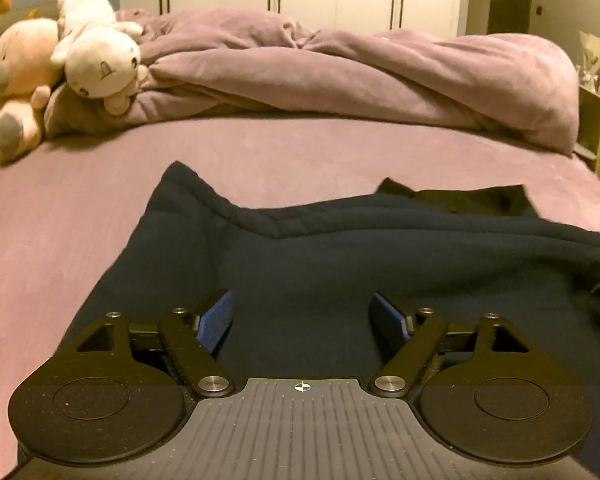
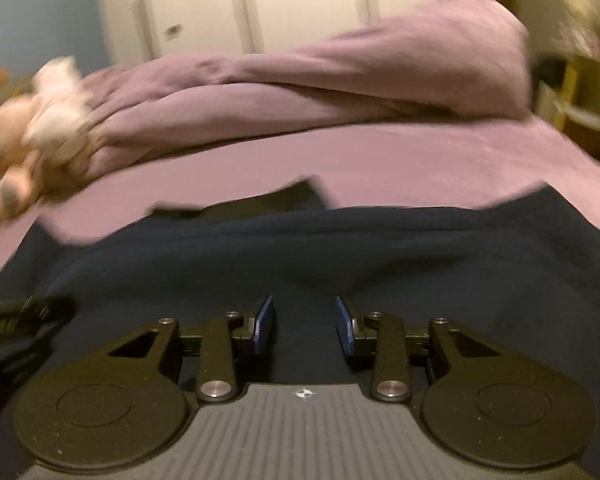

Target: Fold large clothes

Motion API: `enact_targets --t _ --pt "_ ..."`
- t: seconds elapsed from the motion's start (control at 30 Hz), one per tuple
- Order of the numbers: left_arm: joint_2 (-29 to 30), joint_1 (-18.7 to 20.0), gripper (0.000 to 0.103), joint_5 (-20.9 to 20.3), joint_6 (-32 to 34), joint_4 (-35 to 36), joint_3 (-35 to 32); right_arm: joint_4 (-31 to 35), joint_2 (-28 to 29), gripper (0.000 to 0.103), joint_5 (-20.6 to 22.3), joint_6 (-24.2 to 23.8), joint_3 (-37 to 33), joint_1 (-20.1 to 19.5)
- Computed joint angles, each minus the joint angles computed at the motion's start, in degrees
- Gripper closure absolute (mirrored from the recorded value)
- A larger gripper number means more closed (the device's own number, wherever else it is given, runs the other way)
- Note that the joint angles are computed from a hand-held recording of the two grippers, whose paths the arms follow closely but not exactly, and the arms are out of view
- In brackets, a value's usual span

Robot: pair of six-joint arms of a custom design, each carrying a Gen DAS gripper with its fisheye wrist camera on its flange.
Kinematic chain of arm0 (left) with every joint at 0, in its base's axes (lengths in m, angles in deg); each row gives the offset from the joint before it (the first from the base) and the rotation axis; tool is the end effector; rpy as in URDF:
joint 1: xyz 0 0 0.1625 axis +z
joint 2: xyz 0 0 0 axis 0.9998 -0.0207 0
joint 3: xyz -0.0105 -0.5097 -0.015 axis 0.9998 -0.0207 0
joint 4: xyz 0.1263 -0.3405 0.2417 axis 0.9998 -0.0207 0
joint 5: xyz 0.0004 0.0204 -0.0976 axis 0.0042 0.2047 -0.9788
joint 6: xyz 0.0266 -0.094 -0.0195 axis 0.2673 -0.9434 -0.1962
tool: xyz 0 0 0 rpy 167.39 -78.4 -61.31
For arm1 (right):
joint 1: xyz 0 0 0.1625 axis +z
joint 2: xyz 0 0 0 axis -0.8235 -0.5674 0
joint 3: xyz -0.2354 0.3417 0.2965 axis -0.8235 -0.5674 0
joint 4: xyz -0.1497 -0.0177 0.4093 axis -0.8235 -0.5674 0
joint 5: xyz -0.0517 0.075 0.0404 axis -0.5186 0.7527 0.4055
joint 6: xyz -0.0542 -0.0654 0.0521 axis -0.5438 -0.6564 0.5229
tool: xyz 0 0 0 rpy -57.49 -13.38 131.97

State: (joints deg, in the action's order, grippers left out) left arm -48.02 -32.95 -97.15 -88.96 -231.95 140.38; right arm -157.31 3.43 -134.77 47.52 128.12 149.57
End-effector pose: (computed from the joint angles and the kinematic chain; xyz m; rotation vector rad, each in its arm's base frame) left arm -0.1975 -0.6914 0.2133 0.0726 2.0569 -1.0860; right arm 0.1758 -0.8204 0.1220 0.6522 -2.4880 1.1105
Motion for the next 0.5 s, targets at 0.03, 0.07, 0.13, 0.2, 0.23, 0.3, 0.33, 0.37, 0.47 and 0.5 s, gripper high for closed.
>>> enact_targets --t 0.03,0.07,0.13,0.2,0.23,0.3,0.33,0.37,0.47,0.5 --pt "0.54 0.54 0.016 -0.59 0.64 -0.64 -0.70 -0.05 -0.02 0.076 -0.06 2.00 -1.08 -0.68" --pt "0.89 0.97 0.015 -1.14 1.56 -1.86 -1.02 -0.17 -0.34 0.077 -0.11 4.06 -1.85 -1.46" --pt "1.28 1.33 0.013 -1.52 2.73 -2.57 -1.56 -1.20 -0.72 0.077 -1.10 6.78 -3.29 -2.66" --pt "1.33 1.69 0.012 -2.30 3.29 -3.01 -1.69 -0.70 -0.29 0.080 -2.44 10.83 -5.90 -3.45" --pt "1.02 1.85 0.012 -2.80 2.42 -2.23 -1.70 -0.43 -0.51 0.080 -2.87 12.91 -6.27 -3.84" --pt "0.37 1.59 0.012 -3.01 1.77 -1.70 -1.19 -1.40 -0.56 0.080 -5.05 16.46 -6.47 -4.14" --pt "-0.21 1.32 0.012 -2.95 0.89 -0.56 -0.69 -1.62 -1.25 0.079 -5.17 17.21 -5.46 -4.18" --pt "-0.89 0.95 0.013 -2.76 -0.27 0.84 -0.14 -1.69 -2.16 0.079 -5.60 16.83 -3.94 -3.90" --pt "-2.99 -0.97 0.013 -0.84 -0.21 1.34 3.20 -4.37 -6.19 0.077 -0.16 13.22 4.26 -3.89" --pt "-3.60 -1.70 0.013 0.08 0.36 0.59 4.67 -5.91 -7.47 0.077 1.41 11.76 7.48 -3.80"
